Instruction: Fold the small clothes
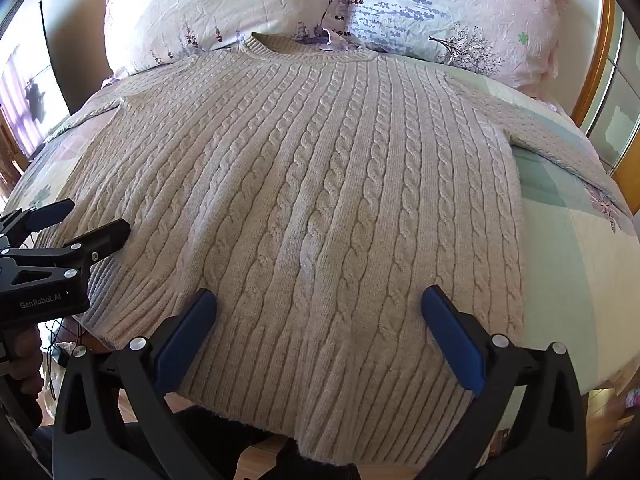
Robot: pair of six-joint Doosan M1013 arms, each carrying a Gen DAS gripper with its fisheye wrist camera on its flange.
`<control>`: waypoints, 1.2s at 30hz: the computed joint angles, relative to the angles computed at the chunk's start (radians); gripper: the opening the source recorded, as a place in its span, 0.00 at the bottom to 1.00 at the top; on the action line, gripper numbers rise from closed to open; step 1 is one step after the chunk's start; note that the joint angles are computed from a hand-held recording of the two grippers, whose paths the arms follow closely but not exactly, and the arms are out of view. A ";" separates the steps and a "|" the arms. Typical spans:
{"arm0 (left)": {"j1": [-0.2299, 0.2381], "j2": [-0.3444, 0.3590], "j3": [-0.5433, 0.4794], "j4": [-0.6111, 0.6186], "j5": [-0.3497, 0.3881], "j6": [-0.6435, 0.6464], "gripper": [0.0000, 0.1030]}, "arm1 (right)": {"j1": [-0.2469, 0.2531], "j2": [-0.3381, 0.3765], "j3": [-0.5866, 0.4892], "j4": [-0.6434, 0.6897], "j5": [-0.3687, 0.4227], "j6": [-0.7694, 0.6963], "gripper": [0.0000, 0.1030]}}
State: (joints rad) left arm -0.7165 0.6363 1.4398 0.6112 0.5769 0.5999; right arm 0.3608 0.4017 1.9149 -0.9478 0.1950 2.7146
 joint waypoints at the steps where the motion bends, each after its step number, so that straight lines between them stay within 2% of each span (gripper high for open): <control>1: 0.000 0.000 -0.001 0.002 0.002 0.000 0.98 | 0.000 0.000 0.000 -0.004 0.001 0.003 0.99; 36: -0.001 0.000 0.001 0.011 0.000 -0.009 0.98 | 0.001 -0.001 0.001 -0.020 0.000 0.019 0.99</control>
